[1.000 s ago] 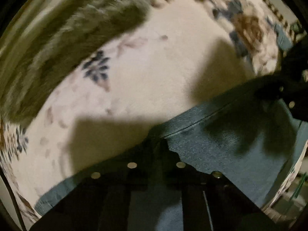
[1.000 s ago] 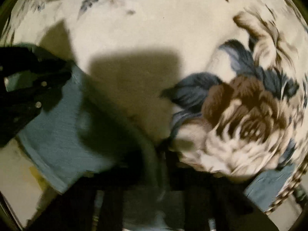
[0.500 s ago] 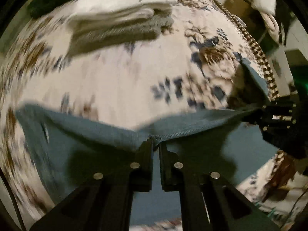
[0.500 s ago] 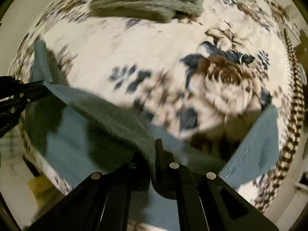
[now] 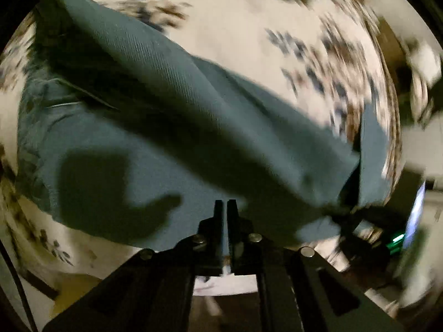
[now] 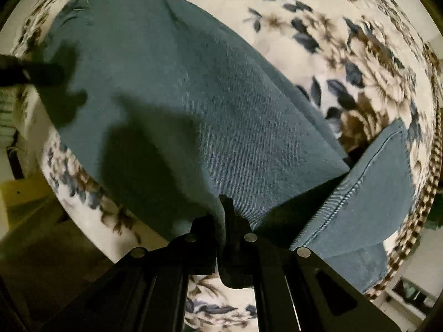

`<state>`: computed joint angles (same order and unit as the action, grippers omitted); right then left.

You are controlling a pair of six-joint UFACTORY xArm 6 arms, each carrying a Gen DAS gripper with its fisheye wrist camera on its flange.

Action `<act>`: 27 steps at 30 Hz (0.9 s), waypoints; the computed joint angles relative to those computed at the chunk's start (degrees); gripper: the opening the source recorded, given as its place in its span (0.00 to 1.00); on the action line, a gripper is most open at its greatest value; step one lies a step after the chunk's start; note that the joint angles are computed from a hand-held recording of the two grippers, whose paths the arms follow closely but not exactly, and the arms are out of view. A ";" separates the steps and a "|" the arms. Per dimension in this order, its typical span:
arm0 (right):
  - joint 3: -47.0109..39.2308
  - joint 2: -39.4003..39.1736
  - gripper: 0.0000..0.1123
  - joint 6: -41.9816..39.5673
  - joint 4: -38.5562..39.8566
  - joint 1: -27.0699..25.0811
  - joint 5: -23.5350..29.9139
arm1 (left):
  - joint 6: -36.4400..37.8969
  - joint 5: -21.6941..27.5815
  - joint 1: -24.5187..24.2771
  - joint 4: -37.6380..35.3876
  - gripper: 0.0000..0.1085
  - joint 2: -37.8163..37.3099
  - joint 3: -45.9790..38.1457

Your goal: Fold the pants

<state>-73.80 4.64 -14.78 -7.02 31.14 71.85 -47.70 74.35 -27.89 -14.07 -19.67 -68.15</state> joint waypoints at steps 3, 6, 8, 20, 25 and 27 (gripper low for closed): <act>-3.08 3.21 0.04 2.88 1.31 -1.00 1.49 | -3.45 -3.07 5.63 -2.89 0.35 -2.11 1.60; -6.87 5.97 0.04 5.94 2.94 -1.88 4.32 | -6.20 -6.60 10.31 -6.36 0.42 -3.04 3.01; -9.03 7.16 0.05 7.17 3.30 -2.11 5.80 | -7.76 -8.17 11.11 -6.60 0.44 -3.27 3.63; -8.59 5.40 0.05 12.89 0.43 -0.80 4.66 | -7.15 -9.72 10.17 5.03 0.03 -6.34 8.49; -5.02 2.06 0.05 12.80 -1.77 0.51 5.51 | -16.38 -7.62 5.72 1.88 0.03 -19.62 22.41; -3.41 1.41 0.05 12.17 -2.55 1.03 6.52 | -18.35 -8.67 4.95 0.18 0.04 -22.95 27.53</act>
<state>-77.20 6.06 -2.61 -9.57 32.17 78.37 -66.05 65.68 -22.94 -13.89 -42.62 -40.62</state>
